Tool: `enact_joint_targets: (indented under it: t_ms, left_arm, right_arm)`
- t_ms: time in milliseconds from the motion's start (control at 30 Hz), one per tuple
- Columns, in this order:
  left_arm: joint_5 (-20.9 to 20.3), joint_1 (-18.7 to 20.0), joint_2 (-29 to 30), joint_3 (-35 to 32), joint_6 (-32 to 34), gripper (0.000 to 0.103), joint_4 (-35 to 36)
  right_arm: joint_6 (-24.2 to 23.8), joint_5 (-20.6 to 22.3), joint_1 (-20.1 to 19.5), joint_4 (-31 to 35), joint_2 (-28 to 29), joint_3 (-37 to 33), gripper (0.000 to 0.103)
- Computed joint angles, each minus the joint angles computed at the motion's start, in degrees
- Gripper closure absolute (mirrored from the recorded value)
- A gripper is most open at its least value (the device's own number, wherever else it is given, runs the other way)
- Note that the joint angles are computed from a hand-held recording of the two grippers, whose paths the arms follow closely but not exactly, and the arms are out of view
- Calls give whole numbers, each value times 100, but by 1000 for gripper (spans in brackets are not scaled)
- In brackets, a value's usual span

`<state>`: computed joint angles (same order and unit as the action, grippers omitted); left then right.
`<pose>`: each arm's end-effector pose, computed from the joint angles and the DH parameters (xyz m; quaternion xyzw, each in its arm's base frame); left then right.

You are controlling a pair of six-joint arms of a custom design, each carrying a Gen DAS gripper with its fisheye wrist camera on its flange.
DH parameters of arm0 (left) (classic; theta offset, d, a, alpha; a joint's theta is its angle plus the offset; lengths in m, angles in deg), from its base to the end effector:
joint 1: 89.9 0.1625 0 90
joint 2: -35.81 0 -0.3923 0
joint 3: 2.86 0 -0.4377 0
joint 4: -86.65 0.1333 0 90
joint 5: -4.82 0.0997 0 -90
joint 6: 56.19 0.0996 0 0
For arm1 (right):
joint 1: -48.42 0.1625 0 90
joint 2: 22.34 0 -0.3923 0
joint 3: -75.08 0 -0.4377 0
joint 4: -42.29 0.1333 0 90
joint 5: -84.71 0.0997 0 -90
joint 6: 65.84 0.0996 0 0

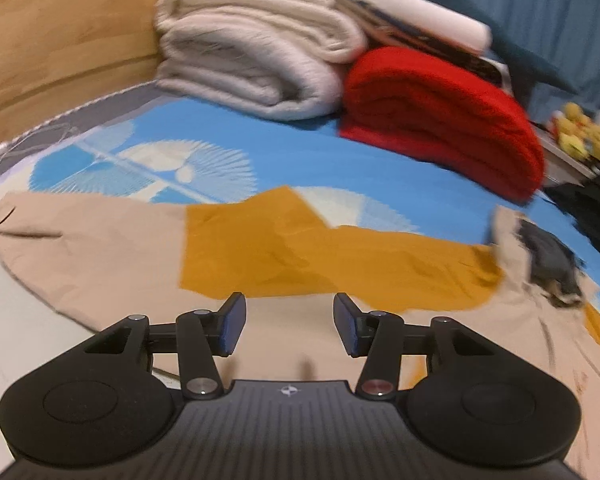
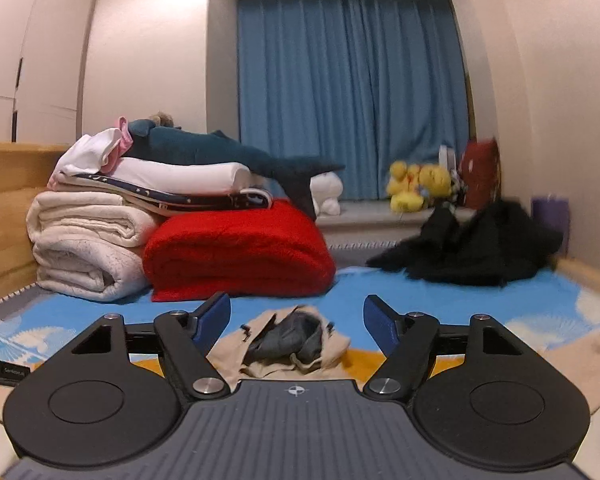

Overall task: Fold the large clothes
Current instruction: 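Grasp the beige sleeve cuff with the left gripper and lift it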

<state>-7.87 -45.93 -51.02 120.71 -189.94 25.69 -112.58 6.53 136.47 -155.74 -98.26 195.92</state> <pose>-0.1231 -0.4390 0.1925 -0.2098 0.7078 -0.5237 0.4251 0.1353 -0.5423 0.2788 0.3728 -0.7632 0.5104 0.1346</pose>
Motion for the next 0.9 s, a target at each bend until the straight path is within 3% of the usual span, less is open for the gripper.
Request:
enact_joint_targets:
  t_ms: [100, 167, 367, 567, 833, 900]
  left_arm:
    - [-195, 243, -193, -5, -604, 49, 545]
    - [-283, 400, -555, 177, -615, 48, 411]
    - [-588, 753, -1584, 481, -1839, 43, 1239]
    - [-878, 992, -2575, 939, -2103, 43, 1047]
    - [-841, 1124, -3183, 1170, -2506, 44, 1189]
    - [-764, 1144, -3419, 1309, -2615, 51, 1085]
  right_arm:
    - [-209, 201, -21, -226, 254, -128, 21]
    - [-455, 395, -111, -388, 402, -168, 19]
    - [-714, 171, -39, 258, 562, -424, 19]
    - [-677, -316, 64, 545, 754, -620, 20]
    - [-705, -499, 102, 969, 814, -747, 26]
    - [-695, -547, 98, 1078, 820, -770, 27]
